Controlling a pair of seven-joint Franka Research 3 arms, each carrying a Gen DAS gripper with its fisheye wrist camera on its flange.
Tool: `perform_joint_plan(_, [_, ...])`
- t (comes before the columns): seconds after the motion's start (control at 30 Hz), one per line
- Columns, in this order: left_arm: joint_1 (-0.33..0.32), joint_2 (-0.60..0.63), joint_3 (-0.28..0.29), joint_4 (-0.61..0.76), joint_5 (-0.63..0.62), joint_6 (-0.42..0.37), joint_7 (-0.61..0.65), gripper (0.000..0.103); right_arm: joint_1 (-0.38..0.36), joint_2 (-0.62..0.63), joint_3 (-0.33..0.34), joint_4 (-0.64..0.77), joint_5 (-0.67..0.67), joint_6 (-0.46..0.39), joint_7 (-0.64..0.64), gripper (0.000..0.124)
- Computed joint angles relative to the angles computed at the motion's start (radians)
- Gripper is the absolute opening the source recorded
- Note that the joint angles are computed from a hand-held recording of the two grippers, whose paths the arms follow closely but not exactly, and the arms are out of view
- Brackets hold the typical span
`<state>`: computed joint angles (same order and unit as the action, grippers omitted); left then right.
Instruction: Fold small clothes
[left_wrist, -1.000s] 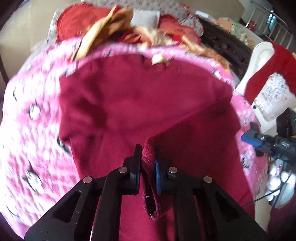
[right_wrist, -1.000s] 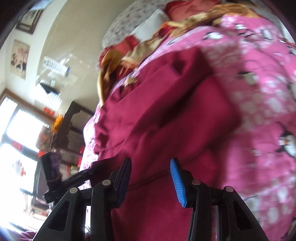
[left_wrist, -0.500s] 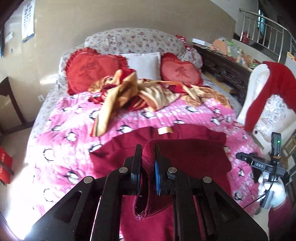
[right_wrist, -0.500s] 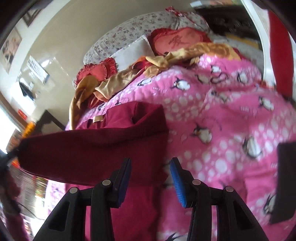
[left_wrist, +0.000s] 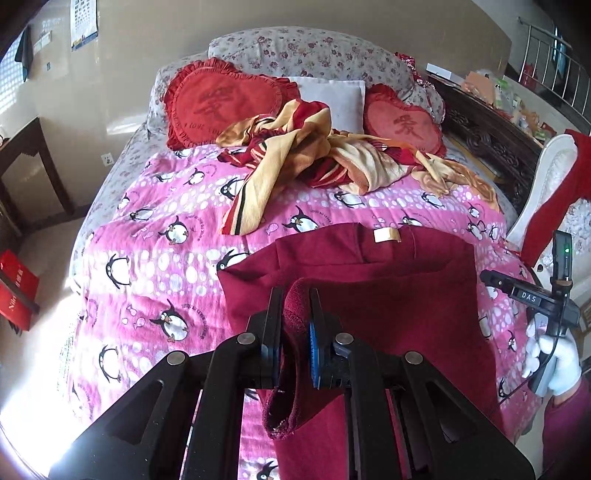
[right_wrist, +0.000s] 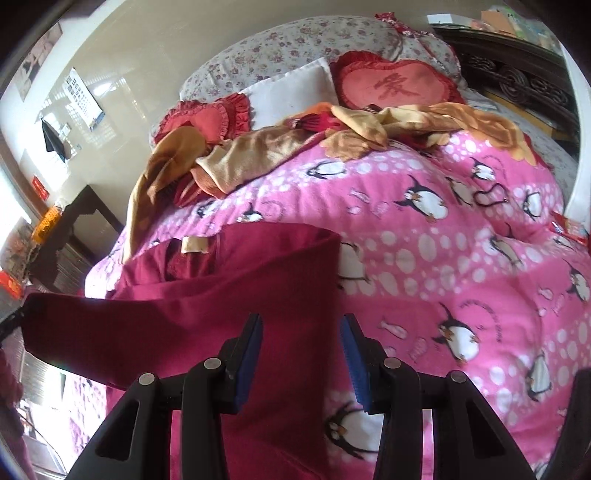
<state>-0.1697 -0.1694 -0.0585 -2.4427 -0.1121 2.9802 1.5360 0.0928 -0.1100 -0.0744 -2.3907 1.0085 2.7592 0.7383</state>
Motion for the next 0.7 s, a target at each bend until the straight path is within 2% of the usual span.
perform_joint_plan(0.07, [-0.001,0.001,0.000,0.002,-0.003,-0.001,0.000,0.010,0.001,0.021,0.008,0.020,-0.028,0.000,0.028,0.052])
perform_joint_plan(0.17, [-0.007,0.000,0.006,0.003,-0.016,0.000,0.016,0.010,0.002,0.044,0.023,0.040,-0.091,-0.009,0.080,0.052])
perform_joint_plan(0.33, [-0.016,-0.015,0.014,0.002,-0.036,-0.005,0.045,0.010,0.034,0.031,0.034,0.043,-0.028,0.000,-0.061,0.052])
perform_joint_plan(0.47, [-0.019,-0.032,0.015,-0.004,-0.038,-0.008,0.047,0.010,0.039,0.052,0.039,0.080,-0.091,-0.037,-0.105,0.052])
perform_joint_plan(0.5, [-0.021,-0.034,0.016,-0.005,-0.040,-0.008,0.046,0.010,0.035,0.063,0.044,0.089,-0.154,-0.038,-0.066,0.052])
perform_joint_plan(0.57, [-0.030,-0.033,0.022,-0.004,-0.049,-0.006,0.055,0.010,0.027,0.065,0.051,0.079,-0.260,0.013,0.035,0.052])
perform_joint_plan(0.7, [-0.027,-0.016,0.019,0.005,-0.045,-0.007,0.053,0.010,0.009,0.032,0.029,0.043,-0.216,-0.048,0.072,0.052])
